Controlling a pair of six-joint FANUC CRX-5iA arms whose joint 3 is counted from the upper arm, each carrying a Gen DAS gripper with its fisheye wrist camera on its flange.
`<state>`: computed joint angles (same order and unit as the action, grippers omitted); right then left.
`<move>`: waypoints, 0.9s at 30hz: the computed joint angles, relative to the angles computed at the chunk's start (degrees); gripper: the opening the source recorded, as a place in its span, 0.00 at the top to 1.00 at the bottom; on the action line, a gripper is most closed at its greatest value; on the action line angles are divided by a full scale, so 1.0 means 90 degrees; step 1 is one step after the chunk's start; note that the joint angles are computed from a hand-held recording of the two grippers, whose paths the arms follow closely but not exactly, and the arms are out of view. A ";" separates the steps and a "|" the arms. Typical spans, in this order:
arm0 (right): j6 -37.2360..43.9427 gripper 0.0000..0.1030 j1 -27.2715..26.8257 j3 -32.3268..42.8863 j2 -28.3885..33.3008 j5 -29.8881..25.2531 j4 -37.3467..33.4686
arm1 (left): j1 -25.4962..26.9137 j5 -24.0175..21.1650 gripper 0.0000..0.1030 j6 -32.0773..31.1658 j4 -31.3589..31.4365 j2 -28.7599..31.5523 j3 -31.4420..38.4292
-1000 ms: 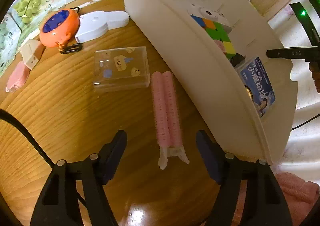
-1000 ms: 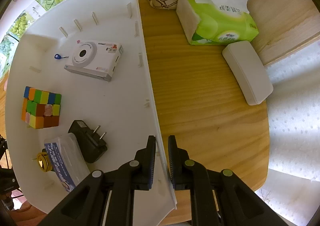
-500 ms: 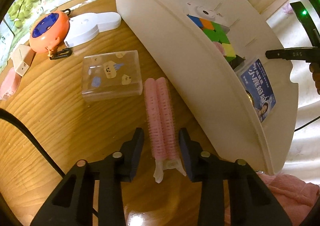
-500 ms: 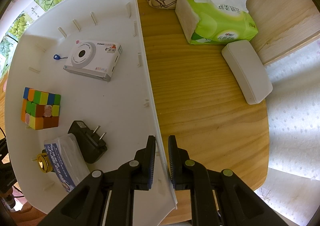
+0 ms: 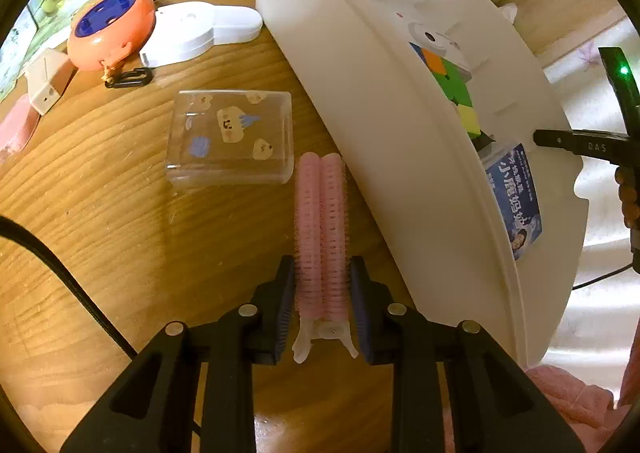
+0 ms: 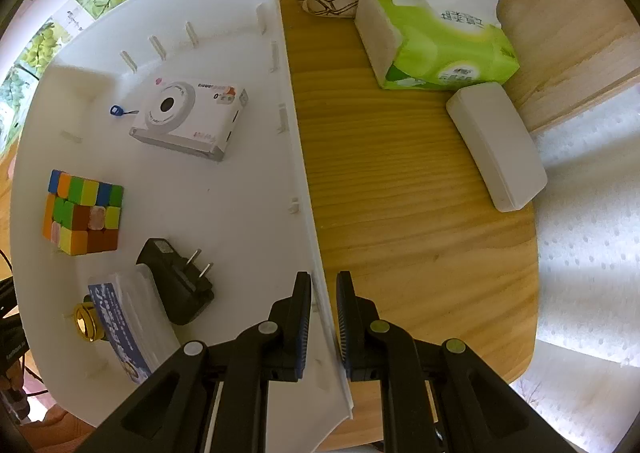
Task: Organize rigid objects
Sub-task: 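Close left tool around the pink hair rollers, then carry pink hair rollers into white bin and open left tool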
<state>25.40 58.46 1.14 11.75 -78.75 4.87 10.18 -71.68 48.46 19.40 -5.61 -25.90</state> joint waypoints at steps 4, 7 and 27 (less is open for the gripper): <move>0.0085 0.87 0.0002 -0.0038 -0.0030 0.0078 -0.0007 | 0.0035 0.0049 0.73 0.0234 -0.0036 -0.0131 -0.0086; 0.0190 0.87 -0.0002 -0.0063 -0.0052 0.0128 -0.0026 | 0.0066 0.0070 0.73 0.0465 -0.0030 -0.0223 -0.0182; 0.1407 0.87 -0.0094 -0.0306 -0.0222 0.0602 -0.0226 | 0.0713 0.0173 0.73 0.1689 0.0129 -0.2017 -0.0910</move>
<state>38.07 57.62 -1.61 9.76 -73.33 2.84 16.60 -70.12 63.67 20.56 -23.77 -34.09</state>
